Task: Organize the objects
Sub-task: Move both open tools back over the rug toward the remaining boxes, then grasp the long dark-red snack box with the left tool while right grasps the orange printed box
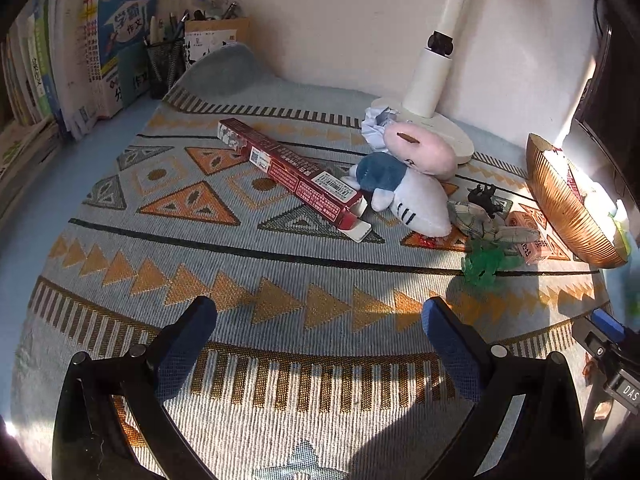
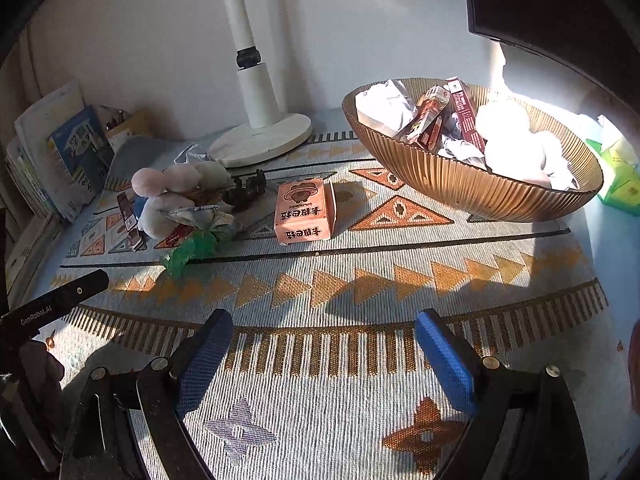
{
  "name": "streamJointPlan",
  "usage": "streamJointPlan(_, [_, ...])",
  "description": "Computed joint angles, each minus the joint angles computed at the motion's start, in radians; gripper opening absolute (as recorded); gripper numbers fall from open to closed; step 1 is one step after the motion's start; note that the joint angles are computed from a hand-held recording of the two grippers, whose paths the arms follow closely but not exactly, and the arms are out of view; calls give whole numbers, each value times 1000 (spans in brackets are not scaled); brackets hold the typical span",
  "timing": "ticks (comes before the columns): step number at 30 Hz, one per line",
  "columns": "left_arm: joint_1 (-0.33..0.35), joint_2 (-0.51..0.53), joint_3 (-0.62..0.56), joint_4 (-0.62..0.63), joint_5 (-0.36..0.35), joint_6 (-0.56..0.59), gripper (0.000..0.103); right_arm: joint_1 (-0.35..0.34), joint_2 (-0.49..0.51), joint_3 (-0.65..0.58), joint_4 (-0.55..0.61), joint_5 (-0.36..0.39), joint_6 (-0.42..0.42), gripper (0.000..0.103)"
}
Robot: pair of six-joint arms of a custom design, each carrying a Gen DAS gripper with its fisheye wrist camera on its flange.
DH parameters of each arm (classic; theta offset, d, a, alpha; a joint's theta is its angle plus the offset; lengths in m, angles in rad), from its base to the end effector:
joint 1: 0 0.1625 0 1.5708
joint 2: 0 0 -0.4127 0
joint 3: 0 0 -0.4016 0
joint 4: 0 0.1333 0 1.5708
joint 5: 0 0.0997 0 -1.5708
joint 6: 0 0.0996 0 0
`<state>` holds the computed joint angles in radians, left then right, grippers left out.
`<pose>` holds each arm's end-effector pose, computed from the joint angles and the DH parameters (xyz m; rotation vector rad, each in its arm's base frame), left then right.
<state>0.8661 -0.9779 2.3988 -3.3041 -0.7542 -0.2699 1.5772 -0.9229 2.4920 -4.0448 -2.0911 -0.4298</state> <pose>-0.1064 -0.4430 0.0734 0.3627 2.4098 -0.8308 0.0862 -0.3788 0.1150 0.2062 -2.2999 0.9602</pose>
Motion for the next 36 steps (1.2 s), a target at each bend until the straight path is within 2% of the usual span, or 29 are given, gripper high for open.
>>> streamJointPlan(5, [17, -22, 5, -13, -28, -29, 102, -13, -21, 1, 44, 7, 35, 92])
streamJointPlan(8, [67, -63, -32, 48, -92, -74, 102, -16, -28, -2, 75, 5, 48, 92])
streamJointPlan(11, [125, -74, -102, 50, -111, -160, 102, -15, -33, -8, 108, -6, 62, 92])
streamJointPlan(13, [171, -61, -189, 137, -119, -213, 102, -14, -34, -13, 124, -15, 68, 92])
streamJointPlan(15, [211, -27, -263, 166, -158, -213, 102, -5, -21, -17, 99, -41, 70, 92])
streamJointPlan(17, [207, 13, -305, 169, -106, -204, 102, -3, -26, -21, 99, -41, 76, 92])
streamJointPlan(19, [193, 49, -328, 157, -71, -163, 100, -4, -56, -48, 205, -52, 135, 92])
streamJointPlan(21, [185, 72, -341, 168, -58, -140, 93, -1, -70, -92, 307, -43, 183, 92])
streamJointPlan(22, [176, 82, -342, 168, -31, -122, 87, 9, -60, -120, 336, -58, 184, 92])
streamJointPlan(23, [172, 84, -339, 166, -28, -106, 76, 18, -47, -143, 350, -65, 167, 92])
streamJointPlan(24, [171, 82, -336, 165, -27, -94, 72, 25, -29, -164, 350, -69, 141, 92])
streamJointPlan(26, [180, 59, -323, 178, -64, -64, 47, 46, 21, -209, 326, -136, 105, 89])
streamJointPlan(28, [196, 12, -296, 195, -150, -33, 33, 52, 45, -242, 343, -179, 93, 79])
streamJointPlan(30, [197, -28, -268, 235, -162, -20, 32, 55, 67, -265, 313, -195, 72, 72])
streamJointPlan(34, [205, -66, -225, 236, -175, 43, 32, 56, 94, -320, 328, -203, 49, 67])
streamJointPlan(35, [211, -72, -221, 222, -201, 43, 33, 58, 103, -329, 320, -206, 39, 61])
streamJointPlan(36, [220, -75, -221, 200, -239, 30, 35, 61, 111, -334, 303, -205, 22, 48])
